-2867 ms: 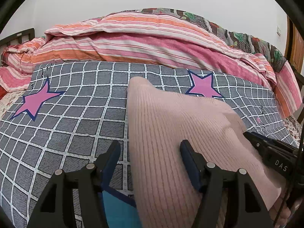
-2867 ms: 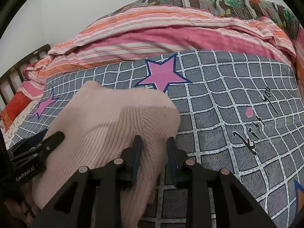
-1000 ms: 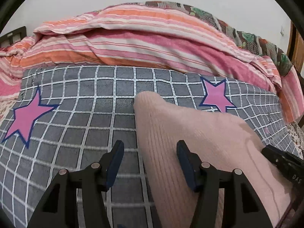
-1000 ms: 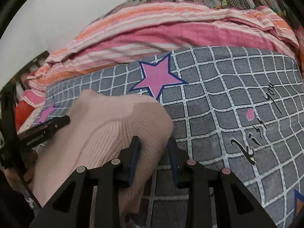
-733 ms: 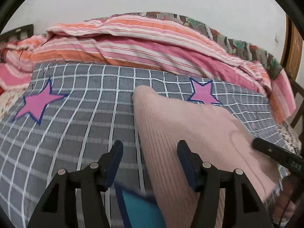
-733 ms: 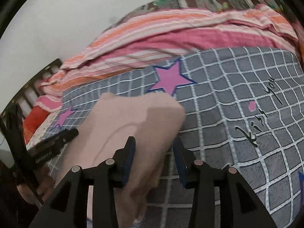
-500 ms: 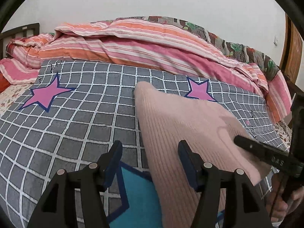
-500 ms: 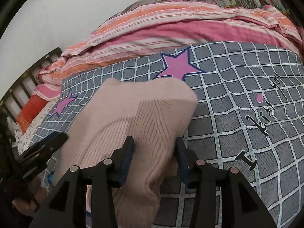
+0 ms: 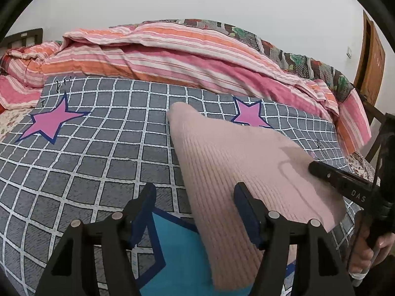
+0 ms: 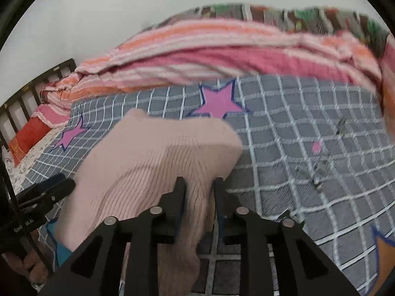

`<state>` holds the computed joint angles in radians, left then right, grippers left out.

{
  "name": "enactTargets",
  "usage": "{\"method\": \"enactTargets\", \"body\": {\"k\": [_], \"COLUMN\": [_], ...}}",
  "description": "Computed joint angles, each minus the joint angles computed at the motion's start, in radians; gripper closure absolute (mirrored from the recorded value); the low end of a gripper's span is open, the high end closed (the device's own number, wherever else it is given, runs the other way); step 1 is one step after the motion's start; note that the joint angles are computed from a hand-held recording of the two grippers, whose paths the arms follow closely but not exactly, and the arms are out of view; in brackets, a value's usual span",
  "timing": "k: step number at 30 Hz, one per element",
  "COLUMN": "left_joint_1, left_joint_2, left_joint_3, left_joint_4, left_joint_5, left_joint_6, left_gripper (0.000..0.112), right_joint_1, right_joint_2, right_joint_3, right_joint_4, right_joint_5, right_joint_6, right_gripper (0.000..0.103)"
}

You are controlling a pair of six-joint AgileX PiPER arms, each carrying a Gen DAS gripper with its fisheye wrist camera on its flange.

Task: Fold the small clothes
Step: 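Lower the folded sweater onto the bedspread and open both grippers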

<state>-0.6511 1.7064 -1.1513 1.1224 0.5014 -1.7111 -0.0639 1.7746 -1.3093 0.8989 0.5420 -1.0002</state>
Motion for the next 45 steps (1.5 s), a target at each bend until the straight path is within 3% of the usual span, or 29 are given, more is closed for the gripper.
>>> {"method": "enactTargets", "body": {"k": [4, 9, 15, 17, 20, 24, 28, 35, 42, 45], "left_joint_1": [0.007, -0.023, -0.024, -0.027, -0.033, -0.034, -0.037, -0.037, -0.008, 0.017], "left_joint_2": [0.002, 0.019, 0.022, 0.03, 0.039, 0.049, 0.055, 0.055, 0.02, -0.013], "left_joint_3": [0.003, -0.023, -0.028, -0.036, -0.043, -0.049, -0.057, -0.053, -0.014, 0.03], "left_joint_4": [-0.017, -0.013, -0.026, -0.032, -0.036, -0.043, -0.059, -0.048, -0.062, -0.078], "left_joint_5": [-0.009, 0.058, 0.069, 0.077, 0.088, 0.091, 0.099, 0.097, -0.001, -0.136], "left_joint_6": [0.015, 0.019, 0.031, 0.04, 0.05, 0.057, 0.065, 0.047, 0.046, 0.078], "left_gripper": [0.042, 0.042, 0.042, 0.042, 0.042, 0.042, 0.041, 0.041, 0.041, 0.041], "right_joint_1": [0.025, 0.039, -0.003, 0.028, 0.073, 0.08, 0.11, 0.082, 0.019, -0.014], "right_joint_2": [0.034, 0.028, 0.005, -0.005, 0.013, 0.025, 0.013, 0.023, 0.024, -0.006], "right_joint_3": [-0.03, -0.016, -0.01, 0.018, 0.025, 0.018, 0.053, 0.042, 0.007, 0.044], "right_joint_4": [-0.114, -0.159, 0.024, 0.0, -0.125, -0.198, -0.248, -0.188, -0.103, -0.022], "right_joint_5": [-0.018, -0.048, 0.038, -0.012, -0.083, -0.087, -0.161, -0.114, 0.016, 0.026], "right_joint_6": [0.098, 0.144, -0.001, -0.021, 0.076, 0.158, 0.183, 0.135, 0.075, -0.017], "right_gripper": [0.08, 0.079, 0.075, 0.065, 0.065, 0.065, 0.065, 0.062, 0.061, 0.06]}}
